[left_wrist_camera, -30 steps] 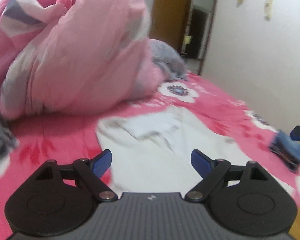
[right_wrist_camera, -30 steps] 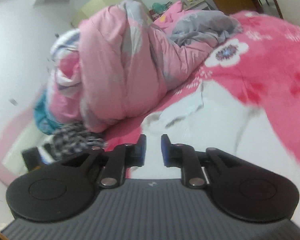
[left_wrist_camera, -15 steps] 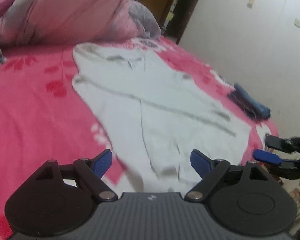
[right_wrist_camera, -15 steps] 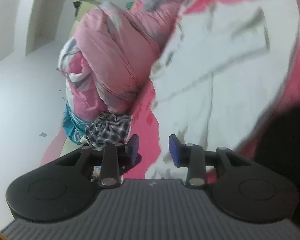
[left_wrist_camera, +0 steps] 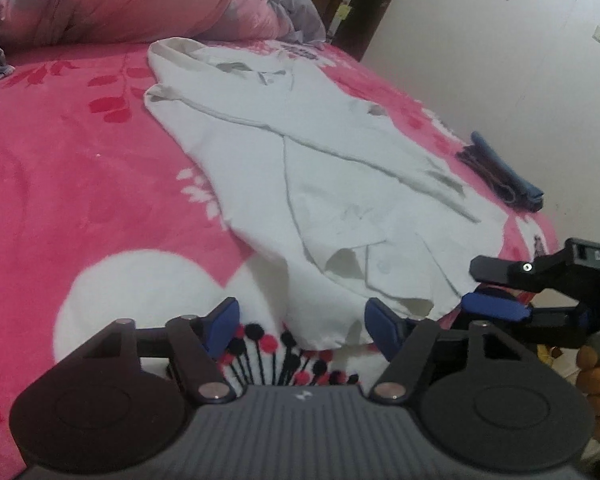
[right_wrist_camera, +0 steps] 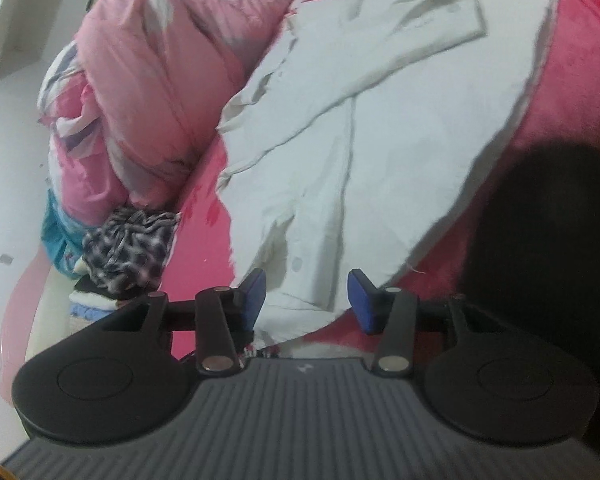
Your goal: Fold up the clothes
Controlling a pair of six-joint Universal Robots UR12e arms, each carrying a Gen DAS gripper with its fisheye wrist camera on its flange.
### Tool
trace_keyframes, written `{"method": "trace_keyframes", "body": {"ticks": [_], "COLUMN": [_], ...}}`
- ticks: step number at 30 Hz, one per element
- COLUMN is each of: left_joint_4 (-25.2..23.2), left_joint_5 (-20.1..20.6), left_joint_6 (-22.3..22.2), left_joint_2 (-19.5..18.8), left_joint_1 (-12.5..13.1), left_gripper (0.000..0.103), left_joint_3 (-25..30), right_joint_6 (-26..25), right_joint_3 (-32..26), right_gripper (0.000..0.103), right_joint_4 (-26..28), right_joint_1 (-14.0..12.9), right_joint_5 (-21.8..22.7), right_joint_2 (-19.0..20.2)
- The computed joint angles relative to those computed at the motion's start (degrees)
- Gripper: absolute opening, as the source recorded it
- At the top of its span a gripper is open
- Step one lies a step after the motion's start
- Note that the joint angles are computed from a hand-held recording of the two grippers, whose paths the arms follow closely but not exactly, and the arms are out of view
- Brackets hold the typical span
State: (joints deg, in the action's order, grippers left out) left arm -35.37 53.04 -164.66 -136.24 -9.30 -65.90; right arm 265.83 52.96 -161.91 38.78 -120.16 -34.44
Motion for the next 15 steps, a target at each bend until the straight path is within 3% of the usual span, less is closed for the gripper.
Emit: {"method": "trace_keyframes", "body": {"ticks": [6, 8, 11, 15], "left_joint_4": [0.0, 0.8, 0.7, 1.0], "left_joint_5": [-3.3, -3.6, -5.0, -7.0], "left_joint_6": [-1.3, -2.9, -4.6, -6.3], "left_joint_2": [-0.9, -1.2, -1.7, -1.9], "left_joint_1": [0.3, 0.4, 0.8, 1.2], "left_gripper": [0.041, 0.020, 0.010, 0.004], "left_joint_3": [0.4, 0.5, 0.7, 0.6], "right_joint_6": [4.7, 6.9, 9.7, 13.5], "right_joint_3": [0.4, 0.2, -0.2, -0.3], "right_gripper": [0.048, 0.049, 0.052, 0.054], "right_joint_4": [1.2, 1.6, 1.2, -0.3], "right_joint_1": [0.1, 0.2, 0.5, 0.8], "right_joint_5": [-2.0, -2.9, -4.1, -5.0], "right_joint_2": [-0.2, 0.0, 0.3, 0.8]}}
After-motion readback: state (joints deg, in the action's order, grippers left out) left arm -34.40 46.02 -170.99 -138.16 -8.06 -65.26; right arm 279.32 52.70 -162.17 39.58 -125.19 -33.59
